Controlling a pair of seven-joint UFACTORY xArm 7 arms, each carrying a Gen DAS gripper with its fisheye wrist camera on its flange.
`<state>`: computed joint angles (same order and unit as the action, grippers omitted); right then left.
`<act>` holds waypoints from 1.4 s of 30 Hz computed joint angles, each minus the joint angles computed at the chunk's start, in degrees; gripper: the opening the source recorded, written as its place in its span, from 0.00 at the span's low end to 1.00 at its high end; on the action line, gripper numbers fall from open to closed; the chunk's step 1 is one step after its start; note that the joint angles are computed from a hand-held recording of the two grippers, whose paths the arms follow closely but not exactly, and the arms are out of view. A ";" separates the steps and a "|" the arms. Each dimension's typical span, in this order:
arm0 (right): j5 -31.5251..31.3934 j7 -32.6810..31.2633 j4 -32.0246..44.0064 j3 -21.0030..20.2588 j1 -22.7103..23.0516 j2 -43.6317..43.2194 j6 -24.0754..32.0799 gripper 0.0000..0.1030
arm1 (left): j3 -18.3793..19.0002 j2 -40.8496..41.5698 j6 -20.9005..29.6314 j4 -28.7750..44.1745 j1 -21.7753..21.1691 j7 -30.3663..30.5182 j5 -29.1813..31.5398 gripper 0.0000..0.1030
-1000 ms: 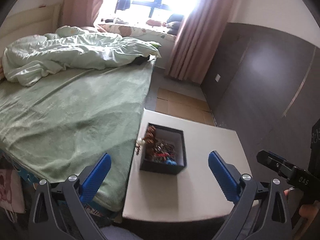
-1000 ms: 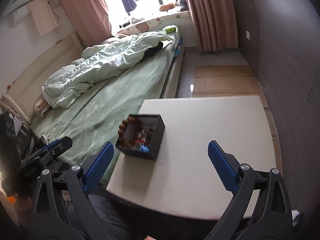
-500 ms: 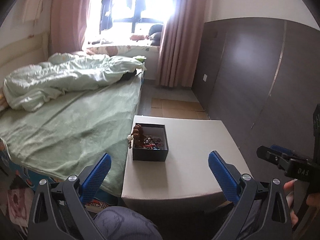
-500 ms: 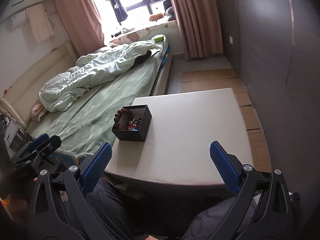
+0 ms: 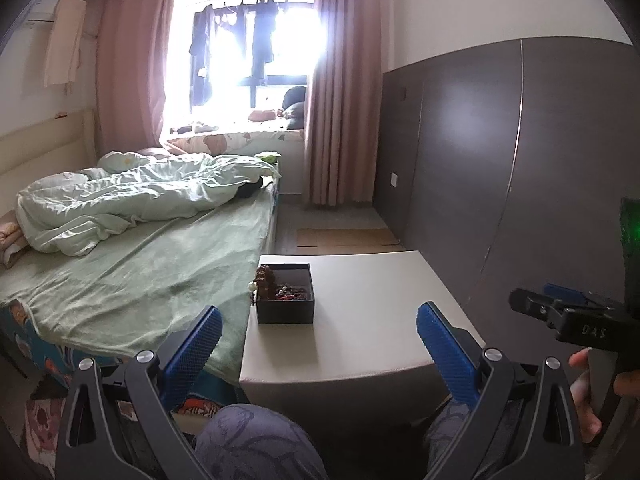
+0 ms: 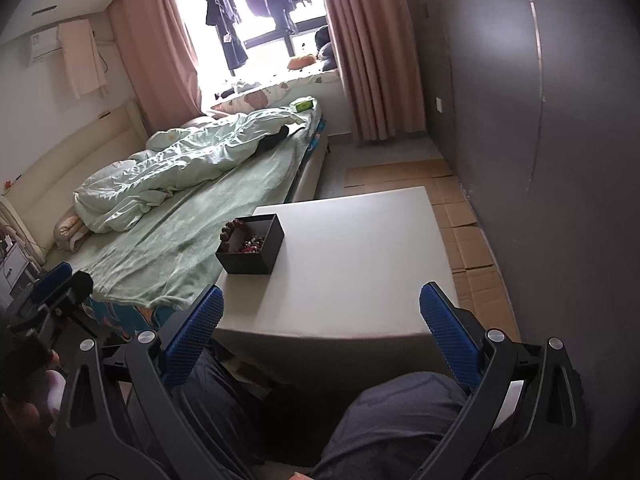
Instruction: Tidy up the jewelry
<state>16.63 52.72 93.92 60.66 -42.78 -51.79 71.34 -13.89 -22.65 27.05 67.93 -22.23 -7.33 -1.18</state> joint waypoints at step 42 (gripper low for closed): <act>7.63 -3.24 5.18 -4.93 -3.18 -10.85 7.03 0.95 | 2.54 -10.51 -0.98 -8.84 -1.29 3.09 -4.68 0.92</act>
<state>24.26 49.47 99.11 55.73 -45.96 -62.65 78.38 -11.35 -33.16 26.07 59.09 -23.52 -4.24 -5.86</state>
